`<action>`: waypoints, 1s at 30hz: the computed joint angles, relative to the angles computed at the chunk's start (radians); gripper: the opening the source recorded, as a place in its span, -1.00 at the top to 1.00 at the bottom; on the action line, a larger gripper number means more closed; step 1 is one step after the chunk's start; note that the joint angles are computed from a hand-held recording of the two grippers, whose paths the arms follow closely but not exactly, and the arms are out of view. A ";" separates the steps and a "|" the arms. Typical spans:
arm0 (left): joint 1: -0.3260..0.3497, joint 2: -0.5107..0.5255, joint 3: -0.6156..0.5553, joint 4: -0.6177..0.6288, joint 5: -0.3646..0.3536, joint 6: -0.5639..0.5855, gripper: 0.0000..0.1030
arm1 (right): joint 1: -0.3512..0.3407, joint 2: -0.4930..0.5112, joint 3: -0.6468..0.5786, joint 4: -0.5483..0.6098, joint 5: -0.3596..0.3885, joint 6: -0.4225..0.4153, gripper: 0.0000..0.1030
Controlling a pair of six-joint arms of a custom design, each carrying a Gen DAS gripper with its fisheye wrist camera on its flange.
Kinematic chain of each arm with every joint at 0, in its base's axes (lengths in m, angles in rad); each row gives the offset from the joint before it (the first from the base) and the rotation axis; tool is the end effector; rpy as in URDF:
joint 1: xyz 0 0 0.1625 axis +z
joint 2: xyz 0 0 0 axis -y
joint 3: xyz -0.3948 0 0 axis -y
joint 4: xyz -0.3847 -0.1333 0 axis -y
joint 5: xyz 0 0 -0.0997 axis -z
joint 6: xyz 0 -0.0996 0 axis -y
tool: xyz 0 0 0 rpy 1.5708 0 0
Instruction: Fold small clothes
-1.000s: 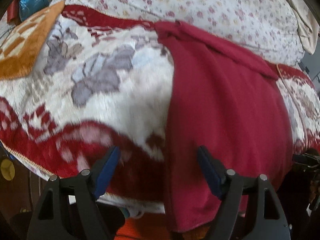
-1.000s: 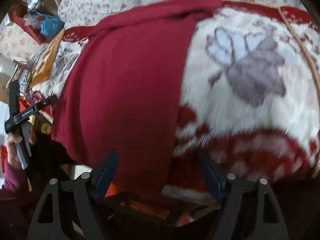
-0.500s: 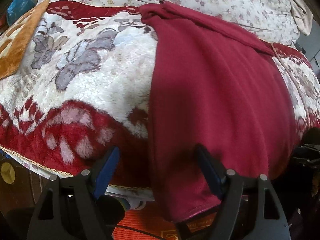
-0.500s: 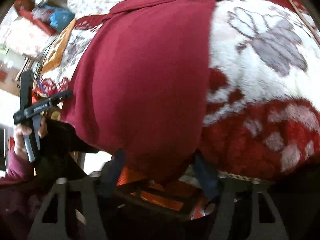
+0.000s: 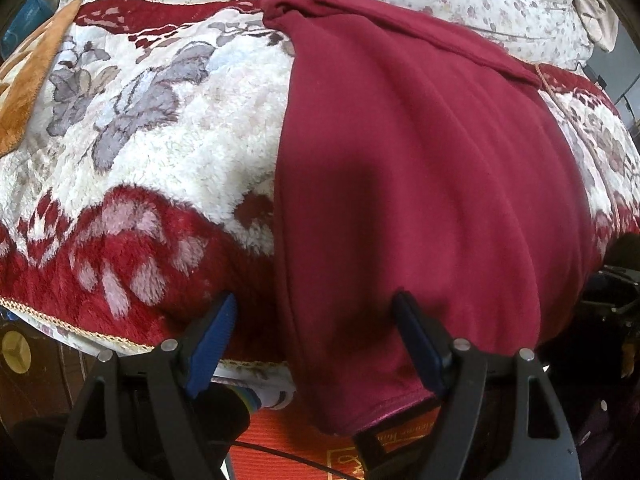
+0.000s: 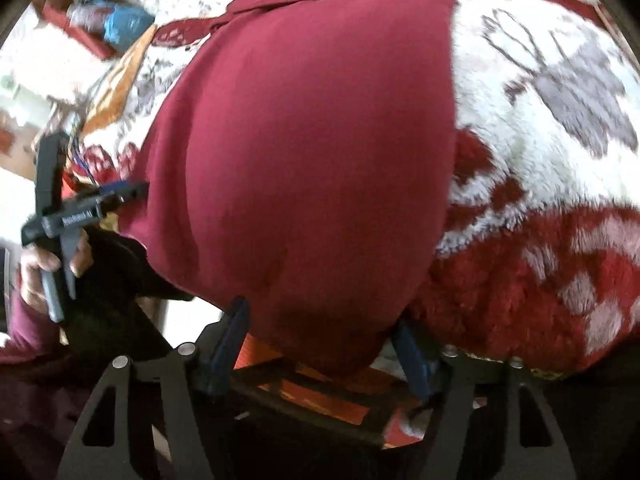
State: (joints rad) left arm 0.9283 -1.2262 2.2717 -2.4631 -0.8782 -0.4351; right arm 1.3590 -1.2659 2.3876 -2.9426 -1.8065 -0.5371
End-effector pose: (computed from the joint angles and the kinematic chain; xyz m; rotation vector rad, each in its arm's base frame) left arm -0.0899 -0.4487 0.1103 0.3219 2.4359 -0.2930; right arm 0.0222 -0.4202 0.1234 0.4159 -2.7942 0.2082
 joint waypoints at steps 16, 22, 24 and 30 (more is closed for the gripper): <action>-0.005 0.009 -0.003 0.007 0.009 -0.006 -0.52 | 0.012 -0.010 -0.017 0.042 0.008 0.003 0.33; -0.003 0.013 -0.004 0.005 0.009 -0.003 -0.52 | -0.006 0.006 -0.017 0.038 0.064 0.024 0.12; -0.002 0.015 -0.007 0.012 0.008 -0.001 -0.52 | 0.009 0.020 -0.010 0.005 0.049 0.012 0.17; -0.006 -0.005 0.001 0.013 -0.001 0.010 0.04 | -0.006 -0.004 -0.007 0.012 0.100 -0.003 0.66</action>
